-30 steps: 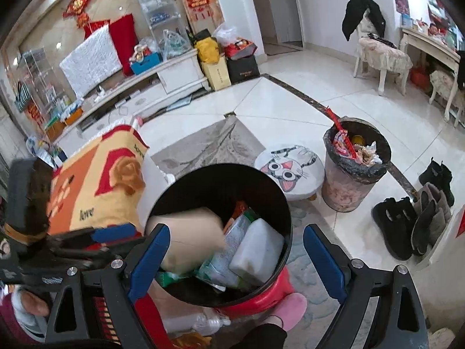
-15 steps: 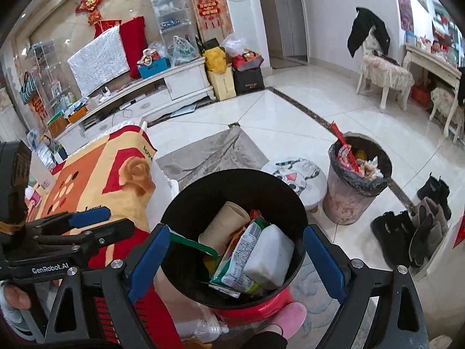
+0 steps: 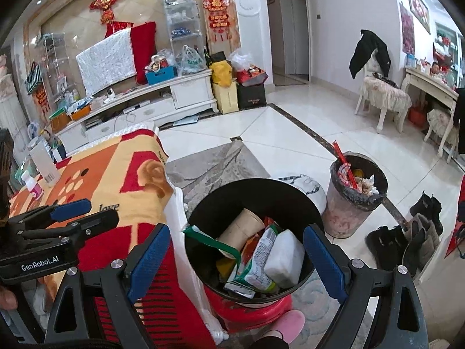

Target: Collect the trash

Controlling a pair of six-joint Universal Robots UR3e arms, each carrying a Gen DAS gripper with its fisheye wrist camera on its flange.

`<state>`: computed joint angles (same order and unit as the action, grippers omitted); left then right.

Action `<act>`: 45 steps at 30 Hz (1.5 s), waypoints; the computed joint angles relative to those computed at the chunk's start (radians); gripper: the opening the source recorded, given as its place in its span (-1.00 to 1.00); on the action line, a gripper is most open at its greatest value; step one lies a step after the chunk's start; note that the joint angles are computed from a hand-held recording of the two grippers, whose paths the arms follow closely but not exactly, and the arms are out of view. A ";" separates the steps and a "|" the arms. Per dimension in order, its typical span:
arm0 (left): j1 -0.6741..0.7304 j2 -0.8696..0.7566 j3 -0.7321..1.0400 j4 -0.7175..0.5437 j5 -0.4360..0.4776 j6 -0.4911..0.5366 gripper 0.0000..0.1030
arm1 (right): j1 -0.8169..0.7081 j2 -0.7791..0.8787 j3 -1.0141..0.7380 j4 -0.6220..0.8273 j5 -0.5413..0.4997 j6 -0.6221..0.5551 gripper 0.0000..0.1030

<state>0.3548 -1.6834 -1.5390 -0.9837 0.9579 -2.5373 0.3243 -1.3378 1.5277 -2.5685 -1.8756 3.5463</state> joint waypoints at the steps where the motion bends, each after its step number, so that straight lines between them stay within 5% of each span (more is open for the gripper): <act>1: 0.013 0.010 -0.010 0.002 -0.006 0.004 0.39 | 0.006 0.000 -0.006 0.002 -0.004 0.003 0.78; 7: 0.083 0.069 -0.059 -0.001 -0.041 0.035 0.39 | 0.038 0.002 -0.015 -0.003 -0.012 0.037 0.78; 15: 0.151 0.151 -0.117 -0.027 -0.102 0.077 0.40 | 0.109 0.022 -0.056 0.010 -0.147 0.074 0.78; 37: 0.190 0.198 -0.183 0.019 -0.118 0.068 0.40 | 0.131 0.040 -0.020 -0.125 -0.106 0.015 0.78; 45: 0.170 0.200 -0.189 0.004 -0.102 0.075 0.40 | 0.201 0.089 -0.062 -0.140 -0.303 0.017 0.78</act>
